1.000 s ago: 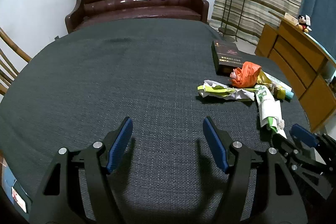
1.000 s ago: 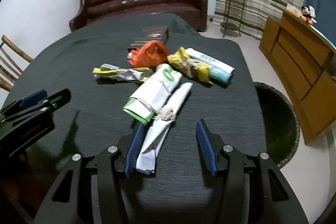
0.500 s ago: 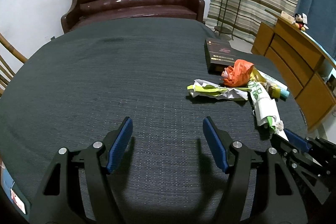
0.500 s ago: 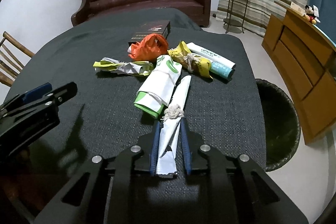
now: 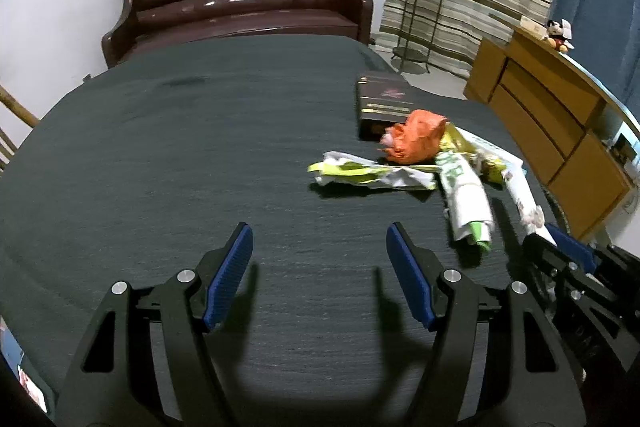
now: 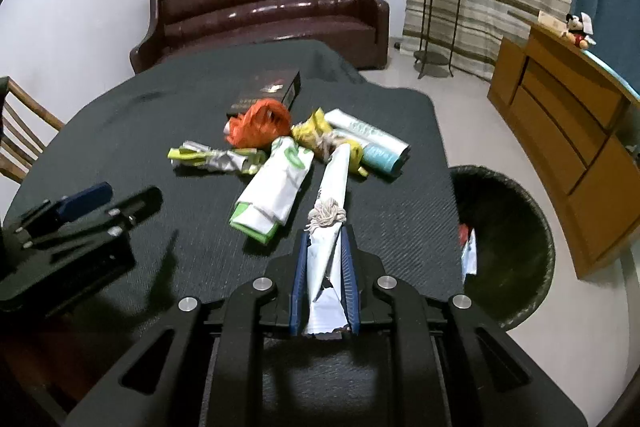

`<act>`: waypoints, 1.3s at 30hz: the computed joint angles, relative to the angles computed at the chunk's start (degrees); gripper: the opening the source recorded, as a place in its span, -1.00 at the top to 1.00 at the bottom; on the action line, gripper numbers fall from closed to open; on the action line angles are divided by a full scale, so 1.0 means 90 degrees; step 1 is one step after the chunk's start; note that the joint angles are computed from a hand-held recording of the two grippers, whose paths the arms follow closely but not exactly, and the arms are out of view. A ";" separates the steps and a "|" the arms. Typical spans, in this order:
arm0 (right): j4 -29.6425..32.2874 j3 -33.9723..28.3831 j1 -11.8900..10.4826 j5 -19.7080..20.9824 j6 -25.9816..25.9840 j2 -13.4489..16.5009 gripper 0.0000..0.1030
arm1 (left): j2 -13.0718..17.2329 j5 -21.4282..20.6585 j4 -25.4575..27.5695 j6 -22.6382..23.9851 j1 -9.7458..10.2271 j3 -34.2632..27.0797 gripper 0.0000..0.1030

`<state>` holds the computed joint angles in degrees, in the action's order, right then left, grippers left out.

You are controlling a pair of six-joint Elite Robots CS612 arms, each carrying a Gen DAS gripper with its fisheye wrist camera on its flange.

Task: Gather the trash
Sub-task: 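Close the right gripper on the white tube tied with string, then grasp the white green-printed packet with the left gripper while the right gripper holds the tube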

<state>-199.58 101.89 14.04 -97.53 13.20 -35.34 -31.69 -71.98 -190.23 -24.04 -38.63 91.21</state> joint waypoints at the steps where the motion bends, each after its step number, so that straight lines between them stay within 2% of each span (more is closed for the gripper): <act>1: -0.0050 0.0015 -0.0013 -0.0008 -0.0001 -0.0006 0.65 | 0.0006 -0.0021 0.0008 0.0023 -0.0013 -0.0023 -0.31; 13: -0.0431 0.0170 -0.0316 -0.0074 -0.0002 -0.0051 0.65 | 0.0135 -0.0174 0.0185 0.0397 -0.0225 -0.0456 -0.31; 22: -0.0625 0.0239 -0.0527 0.0056 0.0025 -0.0009 0.65 | 0.0364 -0.0218 0.0772 0.0552 -0.0308 -0.1003 -0.30; 25: -0.0663 0.0242 -0.0576 0.0136 0.0050 0.0014 0.65 | 0.0404 -0.0295 0.0970 0.0607 -0.0322 -0.1106 -0.13; 30: -0.0718 0.0254 -0.0624 0.0261 0.0102 0.0046 0.65 | 0.0454 -0.0449 0.1193 0.0733 -0.0338 -0.1212 0.39; 39: -0.0786 0.0292 -0.0692 0.0352 0.0147 0.0062 0.65 | 0.0438 -0.0482 0.0920 0.0848 -0.0365 -0.1089 0.45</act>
